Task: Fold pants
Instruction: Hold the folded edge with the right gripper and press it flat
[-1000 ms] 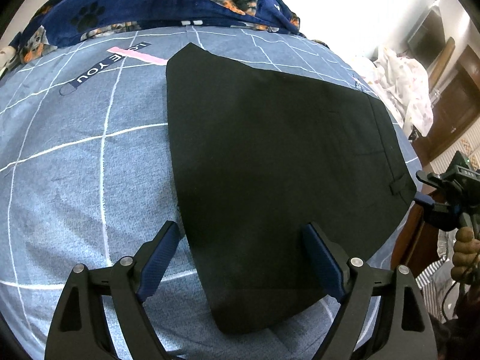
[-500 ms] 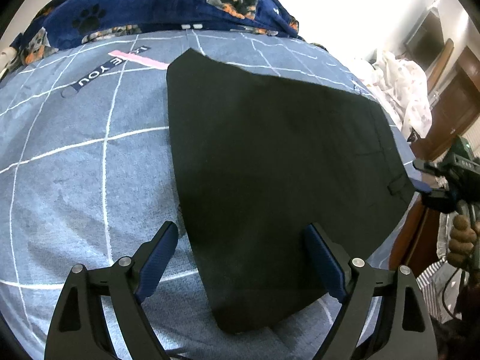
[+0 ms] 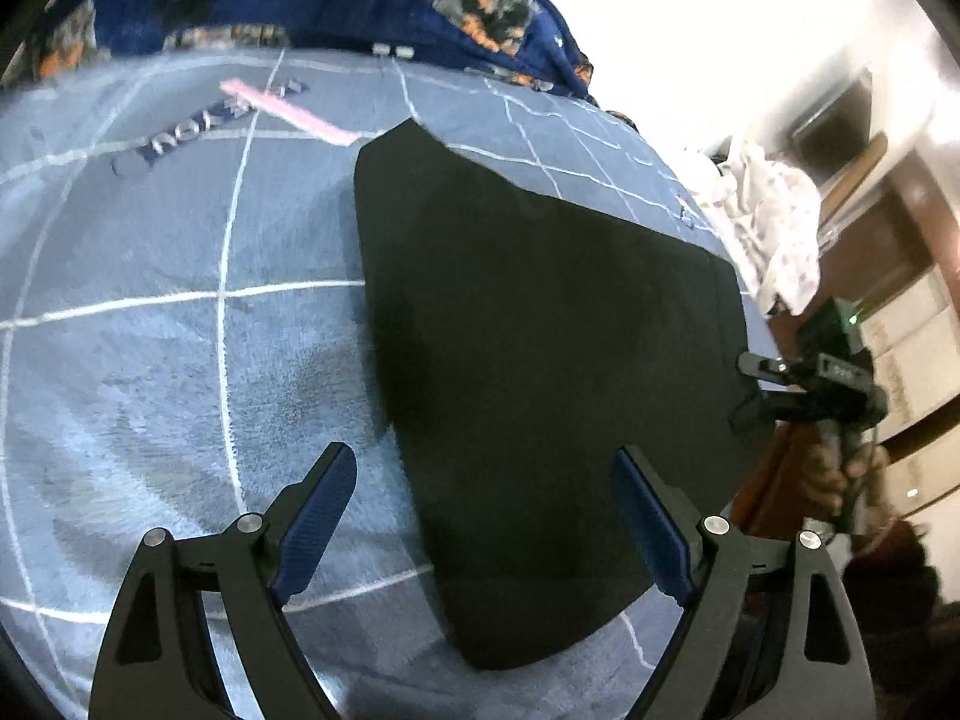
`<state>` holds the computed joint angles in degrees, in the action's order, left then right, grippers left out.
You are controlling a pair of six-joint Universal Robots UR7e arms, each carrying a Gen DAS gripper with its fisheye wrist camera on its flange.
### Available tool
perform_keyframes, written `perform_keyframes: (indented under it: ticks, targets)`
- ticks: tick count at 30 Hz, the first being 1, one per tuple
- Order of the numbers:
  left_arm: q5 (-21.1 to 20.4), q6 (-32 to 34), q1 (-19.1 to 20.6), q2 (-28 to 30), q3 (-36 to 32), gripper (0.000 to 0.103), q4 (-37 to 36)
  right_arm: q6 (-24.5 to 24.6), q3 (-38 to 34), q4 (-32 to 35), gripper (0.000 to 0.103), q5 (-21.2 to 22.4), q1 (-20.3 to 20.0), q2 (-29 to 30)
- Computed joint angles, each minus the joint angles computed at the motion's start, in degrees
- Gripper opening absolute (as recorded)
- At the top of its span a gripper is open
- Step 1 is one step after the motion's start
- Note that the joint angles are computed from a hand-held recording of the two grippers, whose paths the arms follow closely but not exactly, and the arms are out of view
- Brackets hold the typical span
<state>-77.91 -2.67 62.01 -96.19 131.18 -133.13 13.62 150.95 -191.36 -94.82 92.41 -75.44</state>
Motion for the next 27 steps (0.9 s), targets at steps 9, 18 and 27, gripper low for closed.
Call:
perform_keyframes:
  ticks: [9,18,27]
  targets:
    - [-14.2,5.7,6.9,6.7,-6.8,0.087,5.6,-10.2,-1.8,5.4,0.065,13.8,-6.6,0.1]
    - [-25.1,11.7,11.4,13.3,-13.6,0.087,12.9,-19.3,-3.7,16.1,0.066,22.2,-10.1,-2.3]
    - [-26.4,12.1,11.9,13.6,-15.3,0.087,16.4,-19.2,-10.4,33.0,0.064,13.6,-6.5,-4.7]
